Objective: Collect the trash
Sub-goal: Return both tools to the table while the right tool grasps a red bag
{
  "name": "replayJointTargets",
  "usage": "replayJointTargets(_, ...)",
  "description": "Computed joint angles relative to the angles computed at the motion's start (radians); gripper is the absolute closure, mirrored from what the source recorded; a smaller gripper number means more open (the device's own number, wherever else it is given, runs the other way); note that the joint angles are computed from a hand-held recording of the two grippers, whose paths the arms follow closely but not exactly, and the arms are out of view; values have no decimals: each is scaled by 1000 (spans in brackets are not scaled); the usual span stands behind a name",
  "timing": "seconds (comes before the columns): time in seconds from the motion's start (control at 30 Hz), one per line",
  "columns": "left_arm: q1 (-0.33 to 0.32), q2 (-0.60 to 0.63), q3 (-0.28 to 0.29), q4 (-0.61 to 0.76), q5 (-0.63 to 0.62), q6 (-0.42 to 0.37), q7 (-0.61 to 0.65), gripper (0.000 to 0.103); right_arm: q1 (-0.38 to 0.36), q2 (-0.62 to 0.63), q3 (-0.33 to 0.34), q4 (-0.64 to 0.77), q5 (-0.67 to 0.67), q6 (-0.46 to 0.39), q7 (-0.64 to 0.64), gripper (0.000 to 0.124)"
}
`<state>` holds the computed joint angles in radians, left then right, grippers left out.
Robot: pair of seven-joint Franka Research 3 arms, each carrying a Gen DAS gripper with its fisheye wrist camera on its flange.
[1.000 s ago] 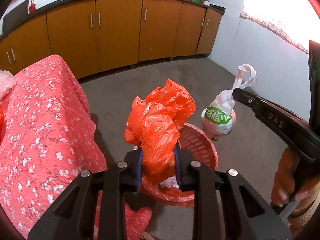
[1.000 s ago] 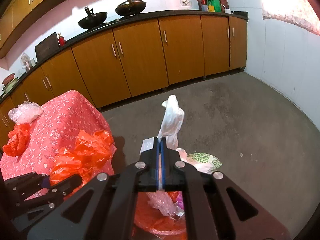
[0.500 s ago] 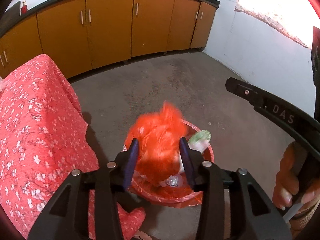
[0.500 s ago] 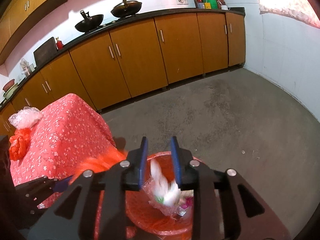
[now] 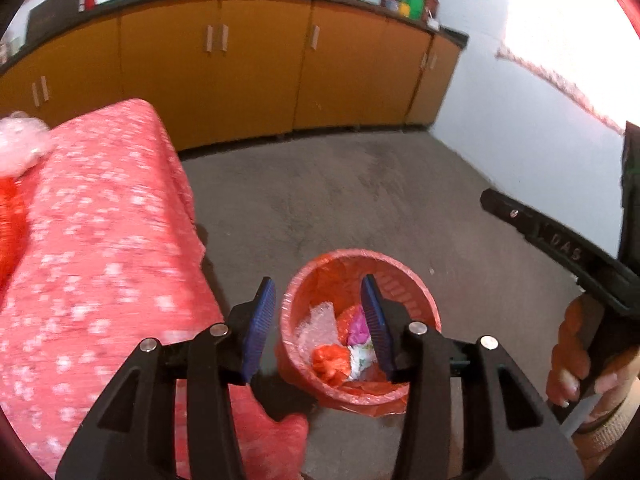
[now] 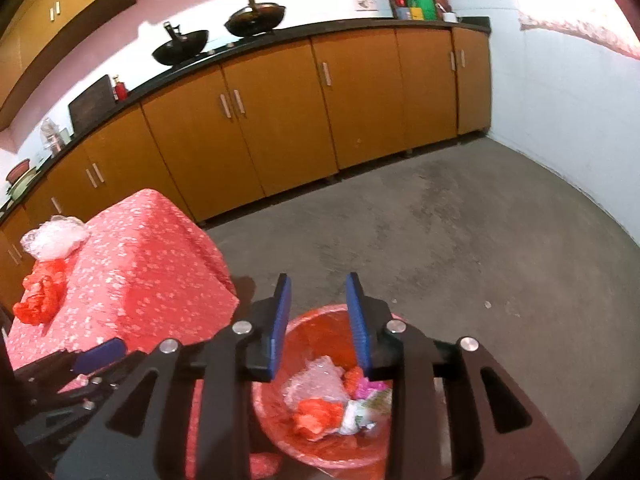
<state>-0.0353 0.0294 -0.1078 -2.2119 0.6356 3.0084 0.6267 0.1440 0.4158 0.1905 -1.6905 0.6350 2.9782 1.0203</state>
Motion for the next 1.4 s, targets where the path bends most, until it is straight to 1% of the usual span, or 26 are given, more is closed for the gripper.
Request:
replayJointTargets(0.07, 25, -72, 17, -59, 92, 15, -84, 58, 13, -6, 15, 5, -3, 4, -10, 86)
replayJointTargets(0.13, 71, -134, 12, -108, 155, 22, -141, 58, 28, -12, 32, 11, -4, 4, -23, 83)
replayJointTargets(0.17, 111, -183, 4, -146, 205, 21, -188, 58, 39, -14, 47, 17, -2, 4, -35, 81)
replayJointTargets(0.27, 219, -294, -30, -227, 278, 10, -265, 57, 65, -18, 88, 38, 18, -9, -75, 78)
replayJointTargets(0.3, 281, -353, -48, -267, 330, 5, -314, 57, 78, -16, 109, 52, 29, -19, -93, 77)
replayJointTargets(0.37, 374, -440, -76, -323, 396, -14, -373, 53, 111, -9, 135, 78, 48, -40, -118, 75)
replayJointTargets(0.4, 412, -480, -82, -348, 420, -29, -392, 53, 134, -2, 135, 92, 48, -51, -119, 74)
replayJointTargets(0.47, 466, -539, -72, -383, 445, -55, -399, 52, 190, 19, 129, 131, 30, -81, -104, 74)
replayJointTargets(0.53, 512, -586, -72, -413, 468, -89, -414, 52, 252, 43, 108, 166, -8, -101, -67, 74)
replayJointTargets(0.6, 548, -627, -49, -448, 486, -96, -424, 51, 316, 81, 86, 218, -60, -125, -13, 73)
replayJointTargets(0.67, 589, -656, -40, -473, 507, -95, -448, 50, 379, 123, 55, 275, -122, -142, 53, 73)
replayJointTargets(0.73, 618, -677, -33, -492, 522, -89, -471, 50, 431, 168, 24, 339, -185, -165, 124, 74)
replayJointTargets(0.77, 627, -685, -34, -496, 522, -93, -481, 49, 441, 177, 20, 348, -204, -165, 143, 74)
replayJointTargets(0.83, 661, -690, -26, -503, 542, -80, -506, 49, 485, 211, -17, 393, -270, -177, 206, 73)
replayJointTargets(0.87, 679, -689, -21, -504, 555, -69, -520, 49, 496, 218, -27, 397, -295, -178, 226, 73)
replayJointTargets(0.93, 694, -700, -16, -515, 564, -62, -531, 49, 514, 239, -49, 427, -344, -198, 272, 73)
replayJointTargets(0.97, 703, -700, -12, -516, 570, -56, -535, 49, 521, 258, -59, 458, -367, -227, 299, 73)
replayJointTargets(1.03, 727, -689, -10, -512, 591, -36, -551, 49, 504, 288, -39, 506, -370, -282, 319, 67)
replayJointTargets(1.13, 749, -675, -8, -508, 621, -9, -574, 49, 471, 301, 8, 521, -347, -319, 289, 68)
replayJointTargets(1.17, 750, -665, -8, -504, 623, -3, -578, 49, 468, 305, 15, 524, -342, -320, 276, 78)
replayJointTargets(1.2, 752, -660, -7, -502, 626, 2, -584, 49, 469, 303, 19, 518, -343, -315, 260, 78)
replayJointTargets(1.27, 754, -644, -8, -494, 631, 13, -597, 49, 478, 293, 13, 496, -354, -286, 239, 87)
replayJointTargets(1.3, 752, -642, -9, -495, 630, 13, -599, 49, 481, 286, 10, 482, -358, -271, 233, 88)
replayJointTargets(1.4, 737, -615, -11, -478, 623, 16, -597, 49, 478, 261, 13, 445, -358, -231, 208, 101)
